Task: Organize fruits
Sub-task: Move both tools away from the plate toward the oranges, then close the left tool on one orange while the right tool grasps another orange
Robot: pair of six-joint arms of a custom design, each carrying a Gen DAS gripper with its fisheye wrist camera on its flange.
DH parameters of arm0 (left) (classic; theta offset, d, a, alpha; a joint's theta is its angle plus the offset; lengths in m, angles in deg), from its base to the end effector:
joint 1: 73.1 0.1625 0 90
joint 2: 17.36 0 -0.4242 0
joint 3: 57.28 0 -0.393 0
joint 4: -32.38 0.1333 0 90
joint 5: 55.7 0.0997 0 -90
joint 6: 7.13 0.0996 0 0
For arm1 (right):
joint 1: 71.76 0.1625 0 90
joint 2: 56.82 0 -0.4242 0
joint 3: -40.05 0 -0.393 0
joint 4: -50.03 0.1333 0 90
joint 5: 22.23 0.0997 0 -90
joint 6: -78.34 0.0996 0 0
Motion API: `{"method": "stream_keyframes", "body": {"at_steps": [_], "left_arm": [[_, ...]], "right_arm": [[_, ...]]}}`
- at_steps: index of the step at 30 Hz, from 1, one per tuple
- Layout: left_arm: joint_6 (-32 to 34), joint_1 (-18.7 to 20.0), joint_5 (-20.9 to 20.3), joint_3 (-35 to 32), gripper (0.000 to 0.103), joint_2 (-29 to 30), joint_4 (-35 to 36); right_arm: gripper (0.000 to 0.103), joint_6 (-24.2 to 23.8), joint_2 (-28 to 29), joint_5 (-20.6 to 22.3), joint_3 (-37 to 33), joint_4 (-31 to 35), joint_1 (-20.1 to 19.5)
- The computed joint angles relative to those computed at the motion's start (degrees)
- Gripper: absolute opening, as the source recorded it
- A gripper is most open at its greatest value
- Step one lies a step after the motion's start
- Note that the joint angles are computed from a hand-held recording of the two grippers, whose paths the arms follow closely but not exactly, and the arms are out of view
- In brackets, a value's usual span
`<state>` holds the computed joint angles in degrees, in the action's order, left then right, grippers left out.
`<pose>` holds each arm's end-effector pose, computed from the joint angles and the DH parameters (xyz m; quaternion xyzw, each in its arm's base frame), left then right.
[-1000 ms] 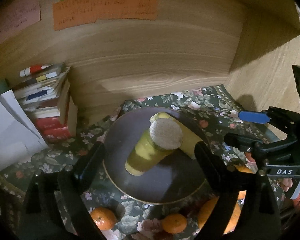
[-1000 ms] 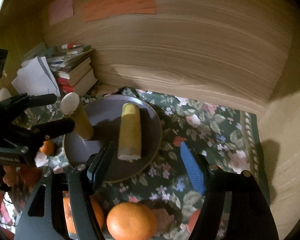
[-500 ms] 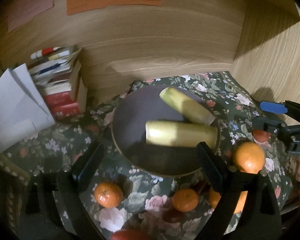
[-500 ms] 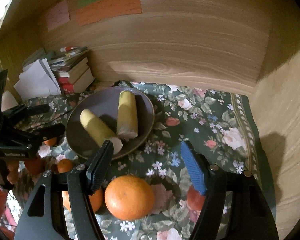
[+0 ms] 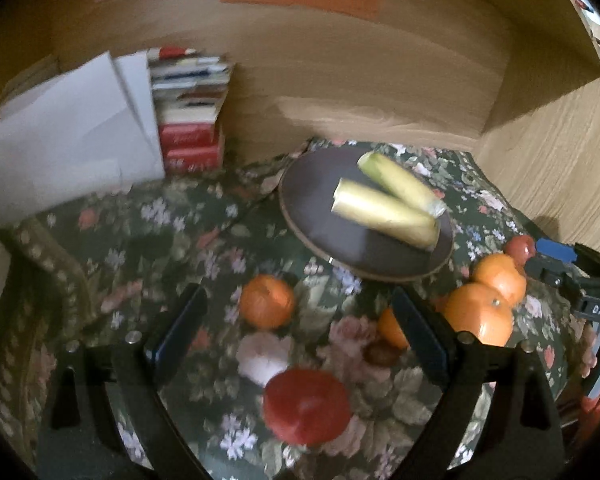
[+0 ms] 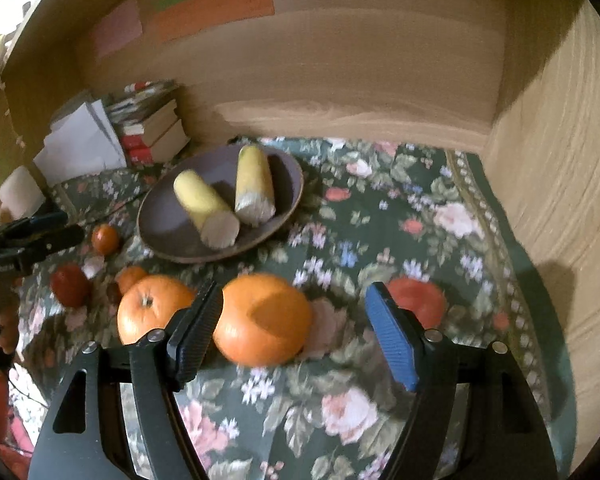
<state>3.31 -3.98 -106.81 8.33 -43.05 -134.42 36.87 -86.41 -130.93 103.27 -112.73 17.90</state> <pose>-0.1057 -0.8266 0.0920 0.1401 0.8898 -0.3258 0.2874 0.0964 -0.8336 0.1440 0.2757 -0.8896 0.2541 0.2609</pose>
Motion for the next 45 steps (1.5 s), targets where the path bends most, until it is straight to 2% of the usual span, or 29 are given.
{"method": "stream_keyframes", "body": {"at_steps": [6, 12, 16, 20, 29, 37, 41, 45], "left_arm": [[-0.31, -0.09, 1.17, 3.47, 0.095, -0.91, -2.71], [0.88, -1.29, 1.13, 4.46, 0.095, -0.81, -4.8], [2.0, -2.32, 0.06, 4.76, 0.095, -0.56, -5.55], [2.27, -3.01, -1.08, 4.32, 0.096, 0.08, -5.06], [2.48, -4.45, -5.24, 1.49, 0.096, 3.16, -1.11], [2.99, -4.82, -6.18, -3.63, 0.096, 7.76, 3.13], [2.16, -4.77, -5.85, -6.89, 0.083, 10.04, 5.91], [3.02, -4.91, -3.78, -8.85, 0.081, 11.85, 5.95]], "right_arm": [[0.072, 0.05, -0.43, -0.61, 2.69, -0.16, -0.65], [0.073, 0.73, 1.15, -0.57, 0.26, 1.95, -0.7], [0.072, -0.54, 2.98, -1.74, -1.94, 2.5, -0.34], [0.064, 0.02, 3.36, -0.84, -2.88, 4.04, -0.47], [0.063, 0.76, -1.23, 0.73, 4.85, -1.45, -1.08], [0.063, 2.28, -5.44, 1.6, 10.5, -5.91, -2.24], [0.063, 3.3, -7.1, 3.03, 12.35, -6.56, -2.88], [0.063, 3.34, -8.05, 3.94, 13.66, -7.67, -3.23]]}}
